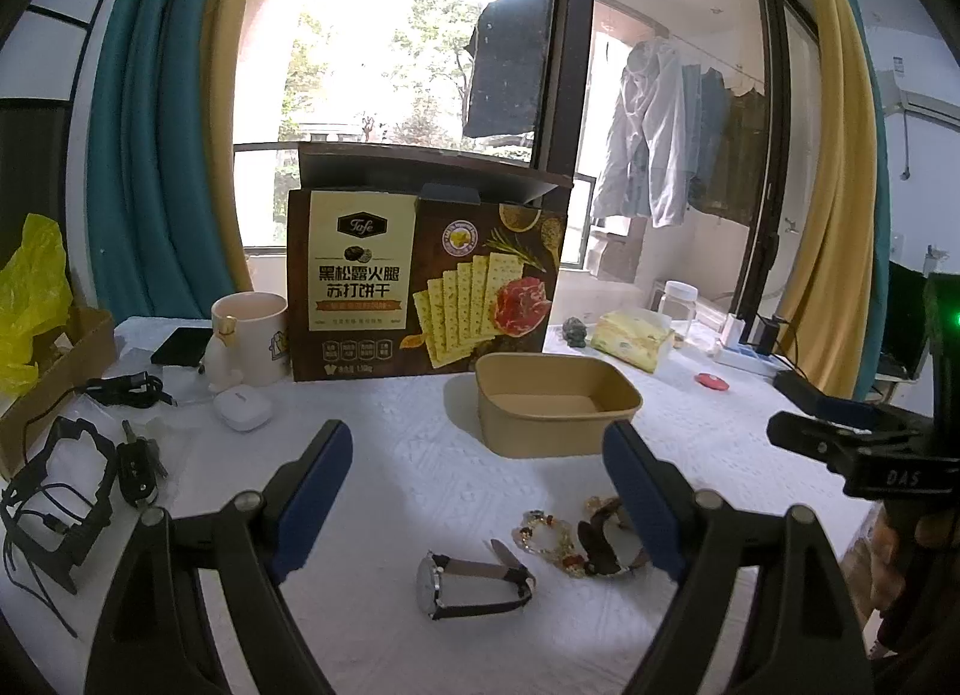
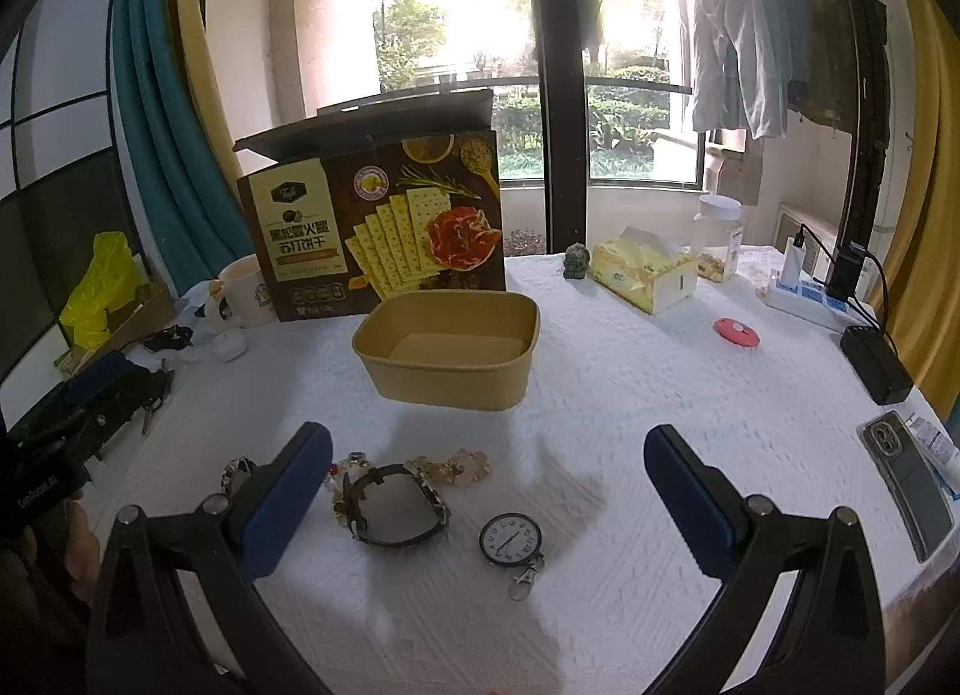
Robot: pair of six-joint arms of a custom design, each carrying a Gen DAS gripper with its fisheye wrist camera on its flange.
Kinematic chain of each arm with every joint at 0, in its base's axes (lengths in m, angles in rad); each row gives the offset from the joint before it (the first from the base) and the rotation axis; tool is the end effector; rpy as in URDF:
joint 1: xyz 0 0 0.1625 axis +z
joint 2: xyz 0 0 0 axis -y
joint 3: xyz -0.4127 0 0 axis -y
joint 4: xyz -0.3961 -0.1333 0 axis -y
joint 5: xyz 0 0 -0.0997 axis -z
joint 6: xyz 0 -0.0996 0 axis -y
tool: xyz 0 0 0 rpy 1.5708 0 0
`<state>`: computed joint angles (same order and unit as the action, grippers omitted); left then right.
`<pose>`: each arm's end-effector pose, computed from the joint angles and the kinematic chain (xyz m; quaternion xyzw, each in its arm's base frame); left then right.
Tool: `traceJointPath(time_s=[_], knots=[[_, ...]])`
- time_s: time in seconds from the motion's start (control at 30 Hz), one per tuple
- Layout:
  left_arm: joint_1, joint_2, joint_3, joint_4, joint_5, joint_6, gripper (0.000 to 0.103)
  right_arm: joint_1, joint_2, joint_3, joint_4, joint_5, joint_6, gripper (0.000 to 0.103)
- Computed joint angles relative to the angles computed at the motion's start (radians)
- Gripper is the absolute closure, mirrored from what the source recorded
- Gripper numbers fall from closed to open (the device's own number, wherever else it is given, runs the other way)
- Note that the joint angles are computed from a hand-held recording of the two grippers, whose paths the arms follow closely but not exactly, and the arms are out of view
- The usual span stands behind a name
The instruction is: Organize jewelry
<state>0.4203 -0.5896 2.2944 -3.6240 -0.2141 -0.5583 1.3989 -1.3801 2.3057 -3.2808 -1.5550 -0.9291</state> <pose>-0.2629 -0.3701 0.0136 0.1197 0.7652 -0.5547 0.3041 0.0547 -0.4737 0.2512 0.3444 -0.8575 0.3296 0.1937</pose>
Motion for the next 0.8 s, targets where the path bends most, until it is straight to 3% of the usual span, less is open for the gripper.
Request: traceJointPath(time_s=[0.47,0.8], knots=[[0.008,-0.013,0.014,0.048,0.000,-0.070,0.017,0.000,0.011,0.000,-0.001,-0.009,-0.003,0.000],[0.072,-0.060,0.065,0.161,-0.026,-0.237,0.017,0.021,0.112,-0.039,0.053,-0.070,-0.041,0.000]])
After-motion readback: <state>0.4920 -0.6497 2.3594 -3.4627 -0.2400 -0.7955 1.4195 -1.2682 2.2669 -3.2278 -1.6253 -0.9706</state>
